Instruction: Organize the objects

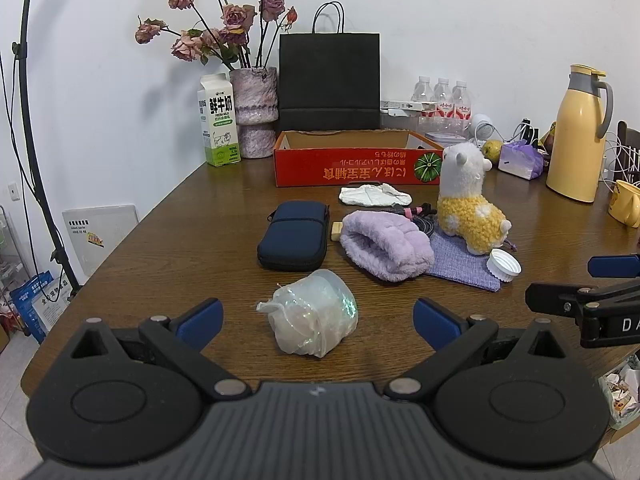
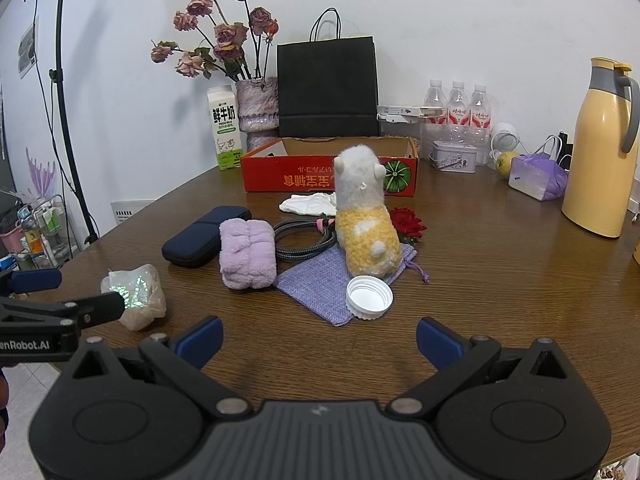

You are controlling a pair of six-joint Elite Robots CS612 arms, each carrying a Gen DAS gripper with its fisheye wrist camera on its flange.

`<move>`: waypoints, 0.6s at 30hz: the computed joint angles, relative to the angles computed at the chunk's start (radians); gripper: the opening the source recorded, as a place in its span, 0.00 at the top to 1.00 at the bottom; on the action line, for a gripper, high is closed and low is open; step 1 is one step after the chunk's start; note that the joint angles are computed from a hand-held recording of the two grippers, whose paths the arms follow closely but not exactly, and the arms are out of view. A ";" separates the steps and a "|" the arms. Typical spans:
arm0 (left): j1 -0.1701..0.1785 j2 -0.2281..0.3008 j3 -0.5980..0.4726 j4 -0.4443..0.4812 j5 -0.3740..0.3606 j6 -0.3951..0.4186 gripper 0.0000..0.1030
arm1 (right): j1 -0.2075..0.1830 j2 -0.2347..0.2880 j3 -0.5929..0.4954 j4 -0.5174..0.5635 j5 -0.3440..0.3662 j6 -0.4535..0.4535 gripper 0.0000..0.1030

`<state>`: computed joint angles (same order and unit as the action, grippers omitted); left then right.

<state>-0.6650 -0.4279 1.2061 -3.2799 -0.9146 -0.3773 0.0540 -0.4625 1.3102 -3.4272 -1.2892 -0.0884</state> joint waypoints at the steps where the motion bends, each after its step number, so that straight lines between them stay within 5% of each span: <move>1: 0.000 0.000 0.000 0.000 0.000 0.000 0.00 | 0.000 0.000 0.000 0.000 0.000 0.000 0.00; 18: 0.002 0.000 0.003 -0.012 -0.018 0.014 0.00 | 0.000 -0.001 0.002 -0.002 0.000 0.001 0.00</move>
<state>-0.6629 -0.4274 1.2089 -3.2920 -0.9323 -0.3635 0.0540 -0.4633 1.3120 -3.4292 -1.2894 -0.0879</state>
